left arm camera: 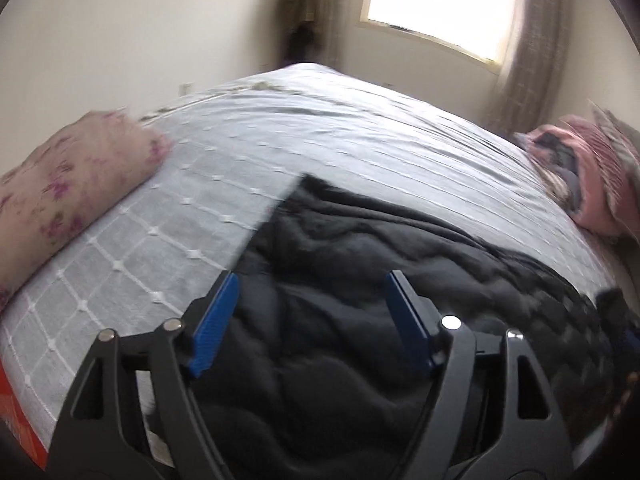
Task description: Fold large clothes
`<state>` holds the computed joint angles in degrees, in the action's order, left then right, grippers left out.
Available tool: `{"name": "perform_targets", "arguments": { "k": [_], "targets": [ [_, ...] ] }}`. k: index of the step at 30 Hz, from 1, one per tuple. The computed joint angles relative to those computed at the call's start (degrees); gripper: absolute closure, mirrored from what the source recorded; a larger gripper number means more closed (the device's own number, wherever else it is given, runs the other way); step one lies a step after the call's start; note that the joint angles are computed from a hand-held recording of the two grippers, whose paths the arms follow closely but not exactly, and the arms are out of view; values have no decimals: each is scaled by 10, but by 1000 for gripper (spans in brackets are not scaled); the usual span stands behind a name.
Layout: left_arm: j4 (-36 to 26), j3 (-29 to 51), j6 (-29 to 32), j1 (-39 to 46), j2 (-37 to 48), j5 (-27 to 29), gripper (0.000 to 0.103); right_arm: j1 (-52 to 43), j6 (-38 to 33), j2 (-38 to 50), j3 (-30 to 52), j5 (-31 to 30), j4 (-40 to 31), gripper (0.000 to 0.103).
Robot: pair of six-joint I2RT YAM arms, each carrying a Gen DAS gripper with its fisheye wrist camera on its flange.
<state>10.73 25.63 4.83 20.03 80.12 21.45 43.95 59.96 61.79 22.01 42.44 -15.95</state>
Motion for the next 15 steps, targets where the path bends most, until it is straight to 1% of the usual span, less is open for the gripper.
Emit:
{"name": "perform_targets", "arguments": {
  "k": [1,2,4,6,7,9,10,12,13,15],
  "targets": [
    [-6,-12,1,-25,-13,3,21,47,-7,42,22,11,15,17],
    [-8,-22,-3,-53,-16,3,21,80,-15,90,47,17,21,17],
    [2,-33,-25,-107,1,-18,21,120,-38,184,105,17,22,16],
    [36,-43,-49,-151,31,-42,21,135,-61,254,151,5,20,14],
    [46,-49,-58,-163,33,-50,21,140,-58,285,179,3,2,14],
    [75,-57,-76,-186,40,-78,21,138,-54,326,204,8,-9,14],
    [77,-57,-74,-188,36,-81,21,138,-57,337,208,9,0,14],
    [73,-48,-64,-201,43,-86,21,129,-83,339,190,-20,61,14],
    [64,-42,-59,-205,44,-90,21,120,-96,337,171,-45,111,14],
    [46,-19,-46,-206,71,-97,21,108,-86,355,168,-75,142,15]
  ]
}}
